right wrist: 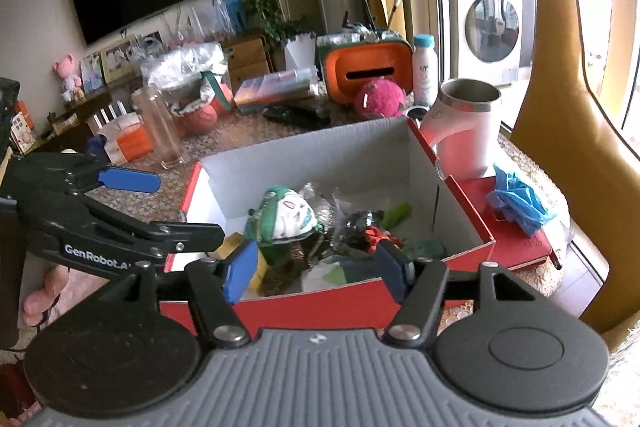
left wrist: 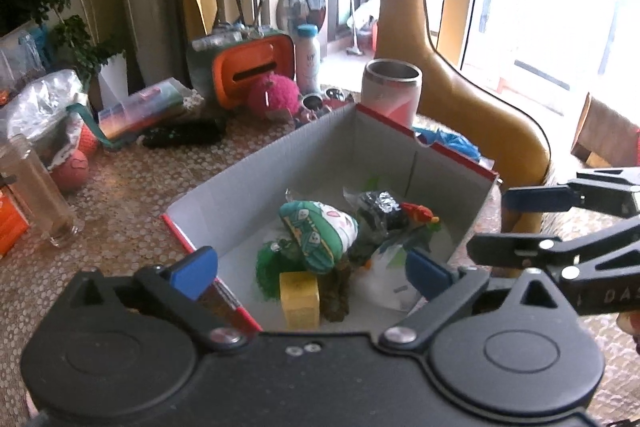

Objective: Organize objects

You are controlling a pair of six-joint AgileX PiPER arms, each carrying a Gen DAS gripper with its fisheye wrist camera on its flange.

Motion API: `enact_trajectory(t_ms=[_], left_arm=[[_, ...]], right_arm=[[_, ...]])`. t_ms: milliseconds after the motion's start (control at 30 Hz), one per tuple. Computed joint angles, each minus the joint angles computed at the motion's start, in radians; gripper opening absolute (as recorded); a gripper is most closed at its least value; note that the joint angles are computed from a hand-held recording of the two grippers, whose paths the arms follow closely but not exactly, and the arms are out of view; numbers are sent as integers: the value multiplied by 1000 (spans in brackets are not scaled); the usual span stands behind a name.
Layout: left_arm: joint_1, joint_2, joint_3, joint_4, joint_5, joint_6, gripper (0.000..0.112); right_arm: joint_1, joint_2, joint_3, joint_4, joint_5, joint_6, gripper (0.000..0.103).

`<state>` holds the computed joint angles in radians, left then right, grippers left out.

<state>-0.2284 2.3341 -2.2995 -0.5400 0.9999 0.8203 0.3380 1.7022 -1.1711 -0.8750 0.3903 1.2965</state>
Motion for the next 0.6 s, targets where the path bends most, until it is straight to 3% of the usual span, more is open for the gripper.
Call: enact_trajectory(t_ms=[333,600], left_arm=[[73,-224,402,-193,-164,242,102],[141,-296,539,-293,-161,347,102]], right_arm=[[180,-47,52,-287,134,315,79],[287,-73,95,-418,214,517,83]])
